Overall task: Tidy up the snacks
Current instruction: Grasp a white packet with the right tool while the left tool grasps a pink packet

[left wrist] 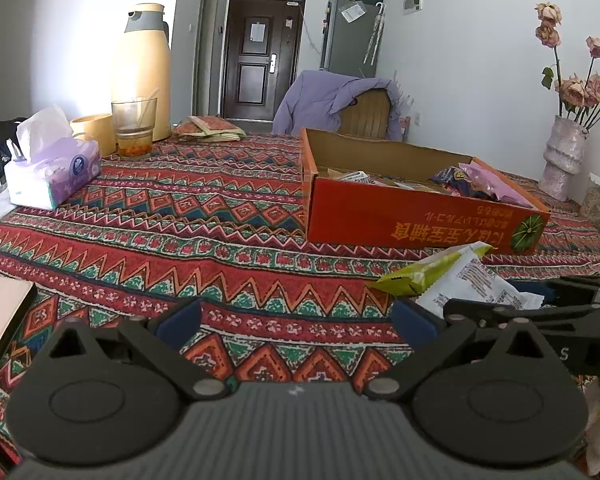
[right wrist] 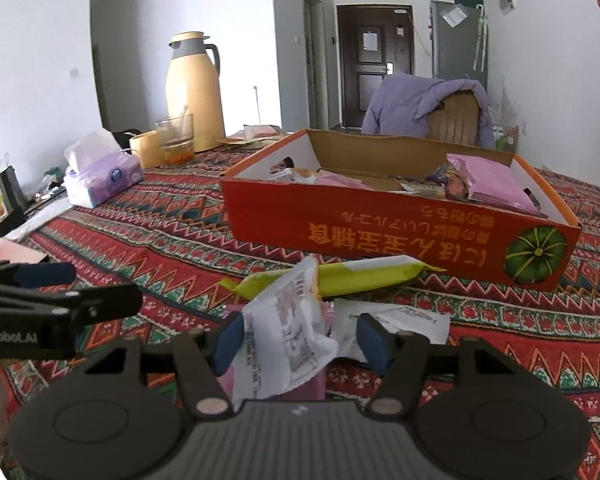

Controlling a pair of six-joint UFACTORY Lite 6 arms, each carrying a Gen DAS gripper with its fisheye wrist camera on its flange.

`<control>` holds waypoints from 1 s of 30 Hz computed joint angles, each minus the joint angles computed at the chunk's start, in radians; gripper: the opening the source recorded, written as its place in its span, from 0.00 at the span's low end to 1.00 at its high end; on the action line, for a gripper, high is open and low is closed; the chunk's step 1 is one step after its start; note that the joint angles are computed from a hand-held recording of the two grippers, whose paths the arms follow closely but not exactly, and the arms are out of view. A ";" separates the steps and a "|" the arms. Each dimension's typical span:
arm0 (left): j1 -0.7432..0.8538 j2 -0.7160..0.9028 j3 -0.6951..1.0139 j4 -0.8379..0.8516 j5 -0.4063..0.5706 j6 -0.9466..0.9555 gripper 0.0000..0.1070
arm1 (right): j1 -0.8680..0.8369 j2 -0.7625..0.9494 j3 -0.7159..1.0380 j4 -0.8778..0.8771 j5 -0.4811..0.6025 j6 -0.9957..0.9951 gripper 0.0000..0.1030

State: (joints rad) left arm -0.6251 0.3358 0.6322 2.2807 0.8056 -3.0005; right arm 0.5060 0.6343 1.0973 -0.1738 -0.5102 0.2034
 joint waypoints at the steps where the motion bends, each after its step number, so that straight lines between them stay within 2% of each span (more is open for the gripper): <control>1: -0.002 -0.001 -0.001 -0.004 0.001 0.001 0.96 | 0.000 0.001 -0.003 -0.012 -0.009 0.007 0.44; 6: -0.013 -0.009 -0.007 -0.023 0.002 0.012 0.96 | 0.001 -0.010 -0.030 -0.048 -0.051 0.026 0.28; 8: -0.017 -0.011 -0.007 -0.031 0.001 0.016 0.96 | -0.004 -0.019 -0.046 -0.072 -0.071 0.047 0.18; 11: -0.027 -0.011 -0.001 -0.052 -0.004 0.028 0.96 | -0.010 -0.039 -0.078 -0.064 -0.109 0.049 0.14; 22: -0.061 0.057 0.131 -0.117 -0.078 0.108 0.96 | -0.106 -0.158 -0.236 -0.043 -0.248 0.045 0.14; 26: -0.081 0.110 0.227 -0.150 -0.124 0.152 0.96 | -0.148 -0.180 -0.270 -0.027 -0.266 0.023 0.14; 30: -0.099 0.203 0.386 -0.277 -0.180 0.298 0.96 | -0.188 -0.197 -0.296 -0.019 -0.283 0.015 0.14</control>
State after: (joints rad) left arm -0.7243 0.5390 1.0180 2.0040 0.6253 -2.7022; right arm 0.3181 0.4377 0.8018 -0.1928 -0.7930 0.2186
